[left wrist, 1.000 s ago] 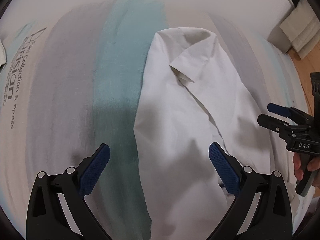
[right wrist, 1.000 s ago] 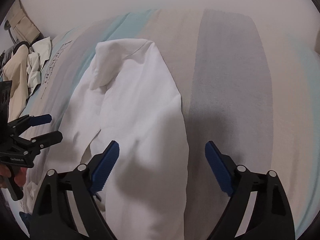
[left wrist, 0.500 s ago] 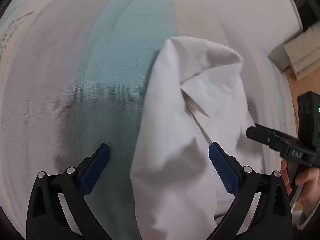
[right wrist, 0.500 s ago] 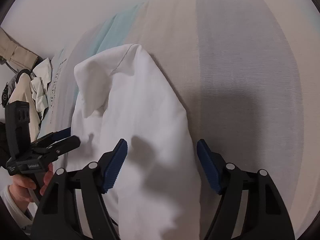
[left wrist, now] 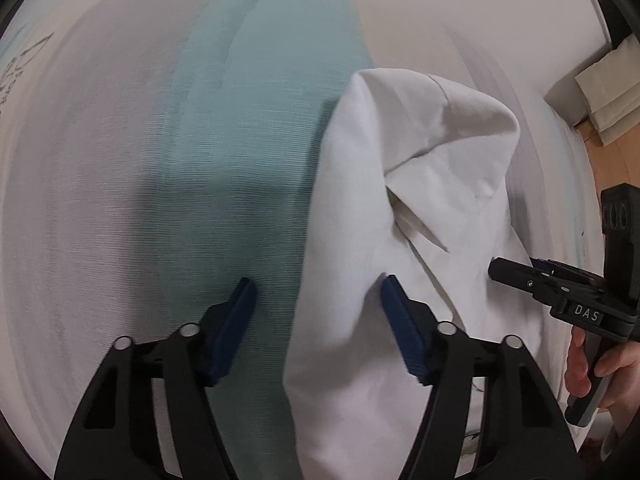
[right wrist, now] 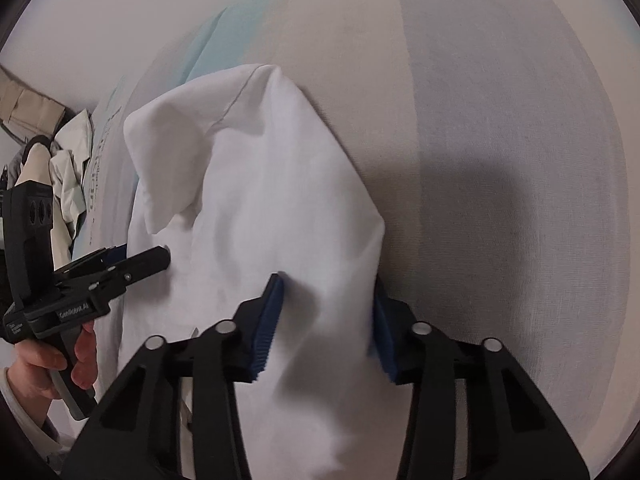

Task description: Fold large clothes

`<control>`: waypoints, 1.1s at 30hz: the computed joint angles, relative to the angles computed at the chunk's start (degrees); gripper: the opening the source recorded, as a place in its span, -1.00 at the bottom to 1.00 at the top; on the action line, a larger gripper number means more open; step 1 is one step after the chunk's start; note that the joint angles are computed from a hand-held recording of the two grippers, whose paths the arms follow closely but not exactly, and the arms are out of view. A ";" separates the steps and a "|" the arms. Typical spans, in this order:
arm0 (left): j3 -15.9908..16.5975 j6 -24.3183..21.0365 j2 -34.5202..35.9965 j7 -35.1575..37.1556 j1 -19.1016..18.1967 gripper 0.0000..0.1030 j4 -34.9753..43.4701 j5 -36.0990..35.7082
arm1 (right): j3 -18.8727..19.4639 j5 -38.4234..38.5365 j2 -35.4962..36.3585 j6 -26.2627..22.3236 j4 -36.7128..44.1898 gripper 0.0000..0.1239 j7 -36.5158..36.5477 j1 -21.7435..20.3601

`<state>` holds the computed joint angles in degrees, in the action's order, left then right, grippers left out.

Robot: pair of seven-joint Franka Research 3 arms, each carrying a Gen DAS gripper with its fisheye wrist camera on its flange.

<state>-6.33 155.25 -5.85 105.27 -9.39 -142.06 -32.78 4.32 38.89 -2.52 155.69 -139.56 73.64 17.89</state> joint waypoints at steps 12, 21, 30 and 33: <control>0.89 0.46 -3.10 0.57 -0.22 -0.96 -1.03 3.98 | 0.25 -2.23 -3.02 0.94 -2.30 -0.89 3.04 0.31; 2.84 4.07 -14.22 -0.90 -4.94 -0.96 -8.59 3.63 | 1.66 -7.58 -13.04 6.12 -9.15 -0.90 6.73 2.01; 3.74 3.64 -26.04 -10.60 -7.71 -0.99 -16.87 11.54 | 2.86 -15.03 -21.62 6.01 -14.54 -0.95 12.81 3.24; 0.57 4.82 -22.93 -17.04 -7.81 -0.99 -15.73 15.43 | 3.05 -16.61 -21.32 5.01 -14.81 -0.94 15.15 2.91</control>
<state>-5.76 160.07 -28.78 88.23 -17.20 -157.79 -17.35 7.37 22.28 -23.84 160.70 -154.38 88.79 20.80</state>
